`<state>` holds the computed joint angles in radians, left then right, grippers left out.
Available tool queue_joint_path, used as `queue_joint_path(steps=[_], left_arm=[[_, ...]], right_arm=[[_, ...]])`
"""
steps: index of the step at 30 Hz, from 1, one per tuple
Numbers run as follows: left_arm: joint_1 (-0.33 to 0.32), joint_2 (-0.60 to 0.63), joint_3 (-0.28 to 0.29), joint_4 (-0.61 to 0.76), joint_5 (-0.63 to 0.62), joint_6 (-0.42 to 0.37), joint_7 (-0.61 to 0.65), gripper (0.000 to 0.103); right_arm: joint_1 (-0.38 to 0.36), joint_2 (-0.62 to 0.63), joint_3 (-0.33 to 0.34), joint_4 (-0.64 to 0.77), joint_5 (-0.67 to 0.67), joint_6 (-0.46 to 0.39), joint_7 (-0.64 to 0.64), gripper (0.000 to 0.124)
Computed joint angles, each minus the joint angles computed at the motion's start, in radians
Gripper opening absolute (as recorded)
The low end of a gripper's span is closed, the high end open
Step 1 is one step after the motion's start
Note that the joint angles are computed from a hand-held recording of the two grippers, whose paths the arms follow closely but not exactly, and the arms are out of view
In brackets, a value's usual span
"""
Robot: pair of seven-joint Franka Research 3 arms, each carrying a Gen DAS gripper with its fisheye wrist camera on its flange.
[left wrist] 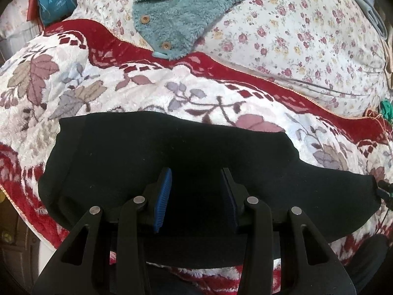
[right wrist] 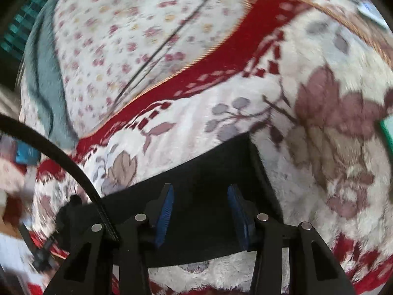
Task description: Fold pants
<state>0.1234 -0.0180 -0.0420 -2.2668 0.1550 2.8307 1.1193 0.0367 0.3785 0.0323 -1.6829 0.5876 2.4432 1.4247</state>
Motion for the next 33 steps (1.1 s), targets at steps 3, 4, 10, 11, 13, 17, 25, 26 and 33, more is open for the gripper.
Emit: queue_joint_path(steps=[3,4,10,11,13,17,25,26,33], left_arm=[[0.0,-0.002,-0.001,-0.001,-0.004,-0.001,0.001,0.04],[-0.001,-0.002,-0.001,-0.001,-0.004,-0.001,0.001,0.04],[-0.005,-0.006,0.0,-0.008,-0.053,0.0,0.038,0.04],[-0.005,-0.006,0.001,-0.009,-0.068,0.003,0.051,0.04],[-0.006,-0.012,0.003,-0.017,-0.098,0.02,0.073,0.04],[-0.017,-0.025,0.012,-0.036,-0.243,0.063,0.182,0.04],[-0.024,-0.024,0.018,-0.03,-0.369,0.058,0.275,0.04],[-0.021,-0.022,0.015,-0.028,-0.347,0.055,0.258,0.04],[-0.012,-0.023,0.009,-0.027,-0.25,0.048,0.19,0.04]], right_arm=[[-0.004,-0.003,-0.004,-0.003,0.009,-0.004,0.015,0.044],[-0.003,-0.007,-0.005,-0.01,0.007,0.001,0.018,0.044],[0.042,-0.047,-0.064,-0.02,-0.162,-0.02,0.158,0.044],[0.036,-0.069,-0.063,-0.041,-0.153,0.003,0.175,0.044],[-0.001,-0.108,-0.029,-0.085,-0.038,0.046,0.126,0.044],[0.009,-0.192,-0.035,-0.198,0.007,0.132,0.162,0.045],[-0.033,-0.212,-0.038,-0.279,0.235,0.069,0.159,0.046],[-0.034,-0.205,-0.043,-0.27,0.226,0.048,0.179,0.047],[-0.068,-0.084,-0.043,-0.15,0.209,-0.089,0.184,0.048]])
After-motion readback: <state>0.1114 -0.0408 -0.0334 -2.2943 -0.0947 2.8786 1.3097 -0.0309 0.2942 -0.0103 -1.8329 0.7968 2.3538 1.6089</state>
